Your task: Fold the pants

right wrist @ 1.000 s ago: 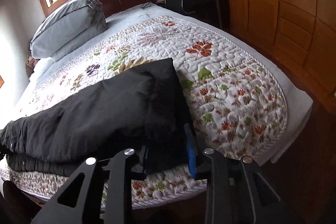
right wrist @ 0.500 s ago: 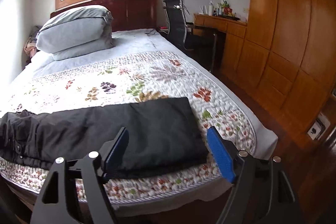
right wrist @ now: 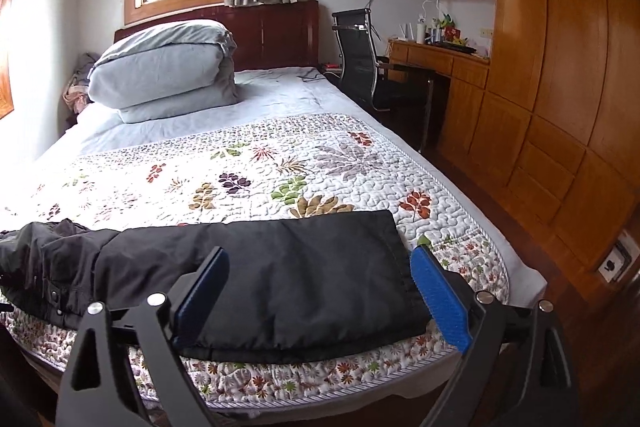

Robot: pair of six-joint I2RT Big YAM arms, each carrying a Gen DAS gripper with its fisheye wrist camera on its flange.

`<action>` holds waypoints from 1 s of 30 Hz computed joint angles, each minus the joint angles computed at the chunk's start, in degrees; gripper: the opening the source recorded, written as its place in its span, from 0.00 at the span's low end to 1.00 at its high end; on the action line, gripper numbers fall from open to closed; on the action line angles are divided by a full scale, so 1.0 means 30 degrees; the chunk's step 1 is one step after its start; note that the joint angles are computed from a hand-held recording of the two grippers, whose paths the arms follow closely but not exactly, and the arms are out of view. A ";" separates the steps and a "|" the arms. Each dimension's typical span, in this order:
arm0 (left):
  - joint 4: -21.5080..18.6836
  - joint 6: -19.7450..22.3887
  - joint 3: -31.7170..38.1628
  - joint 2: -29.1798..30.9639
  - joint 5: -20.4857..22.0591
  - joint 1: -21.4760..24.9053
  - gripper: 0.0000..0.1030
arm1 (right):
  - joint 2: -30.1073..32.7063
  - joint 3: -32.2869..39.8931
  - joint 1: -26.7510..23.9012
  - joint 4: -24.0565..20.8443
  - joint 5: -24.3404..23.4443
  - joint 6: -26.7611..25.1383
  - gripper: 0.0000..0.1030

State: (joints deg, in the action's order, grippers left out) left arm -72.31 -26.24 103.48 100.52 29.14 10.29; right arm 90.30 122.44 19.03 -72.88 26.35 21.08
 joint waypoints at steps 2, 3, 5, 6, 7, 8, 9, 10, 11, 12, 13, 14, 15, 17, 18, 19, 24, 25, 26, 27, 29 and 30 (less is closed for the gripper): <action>0.0271 -0.0130 0.0240 0.0186 -0.0032 -0.0089 0.87 | -0.0060 -0.0155 -0.0039 -0.0086 0.0022 0.0206 0.90; 0.0275 -0.0130 0.0412 0.0294 -0.0121 -0.0140 0.87 | -0.0076 -0.0250 -0.0081 -0.0140 -0.0014 0.0285 0.90; 0.0217 -0.0180 0.0919 0.0586 -0.0490 -0.0300 0.73 | -0.0114 -0.0447 -0.0149 -0.0222 -0.0033 0.0338 0.90; 0.0080 -0.0162 0.1200 0.0689 -0.0940 -0.0427 0.68 | -0.0152 -0.0556 -0.0178 -0.0257 -0.0024 0.0393 0.90; -0.0015 -0.0073 0.1338 0.0741 -0.1202 -0.0480 0.62 | -0.0198 -0.0681 -0.0217 -0.0258 -0.0074 0.0487 0.90; 0.0022 -0.0082 0.1375 0.0771 -0.1085 -0.0472 0.62 | -0.0271 -0.0813 -0.0257 -0.0219 -0.0148 0.0596 0.90; 0.0140 -0.0203 0.1271 0.0709 -0.0971 -0.0461 0.62 | -0.0336 -0.0974 -0.0306 -0.0136 -0.0263 0.0683 0.90; 0.0266 -0.0366 0.1160 0.0660 -0.0910 -0.0467 0.62 | -0.0364 -0.1105 -0.0391 -0.0156 -0.0487 0.0804 0.92; 0.0434 -0.0534 0.1012 0.0556 -0.0866 -0.0472 0.62 | -0.0350 -0.1177 -0.0493 -0.0246 -0.0680 0.0947 0.93; 0.0751 -0.0622 0.0462 0.0180 -0.0807 -0.0396 0.62 | -0.0420 -0.1468 -0.0658 -0.0181 -0.1098 0.1209 0.93; 0.0930 -0.0829 0.0282 0.0032 -0.0804 -0.0408 0.63 | -0.0549 -0.1819 -0.0912 -0.0078 -0.1778 0.1575 0.93; 0.1028 -0.1093 0.0033 -0.0163 -0.0776 -0.0411 0.71 | -0.0764 -0.2379 -0.1335 0.0037 -0.2838 0.2382 0.93; 0.1171 -0.1216 -0.0906 -0.0814 -0.0670 -0.0281 0.76 | -0.1043 -0.2998 -0.1747 0.0265 -0.3790 0.3189 0.93; 0.1131 -0.1828 -0.1204 -0.1148 -0.0623 -0.0269 0.80 | -0.1717 -0.4488 -0.2643 0.0873 -0.5545 0.4967 0.93; 0.1308 -0.2060 -0.1426 -0.1370 -0.0493 -0.0260 0.80 | -0.2123 -0.5380 -0.3162 0.1229 -0.6404 0.5856 0.93; 0.1576 -0.2294 -0.1814 -0.1702 -0.0457 -0.0279 0.80 | -0.2342 -0.5930 -0.3531 0.1351 -0.6929 0.6386 0.93; 0.3338 -0.3319 -0.3097 -0.2975 -0.0190 -0.0339 0.80 | -0.2565 -0.7429 -0.4741 0.2499 -0.9347 0.7374 0.83; 0.3801 -0.3497 -0.3421 -0.3154 -0.0051 -0.0337 0.80 | -0.2356 -0.7436 -0.4922 0.2569 -0.9781 0.7585 0.80; 0.3990 -0.3437 -0.3625 -0.3226 0.0052 -0.0311 0.81 | -0.2128 -0.7359 -0.5024 0.2518 -0.9950 0.7795 0.77; 0.3803 -0.3352 -0.3504 -0.3140 0.0030 -0.0321 0.81 | -0.1864 -0.7269 -0.5139 0.2501 -1.0232 0.7917 0.70; 0.4065 -0.3614 -0.4004 -0.3424 0.0095 -0.0436 0.81 | -0.1454 -0.7156 -0.5299 0.2552 -1.0976 0.8224 0.64; 0.4132 -0.3562 -0.4042 -0.3424 0.0304 -0.0240 0.81 | -0.1333 -0.7220 -0.5346 0.2800 -1.1400 0.8508 0.60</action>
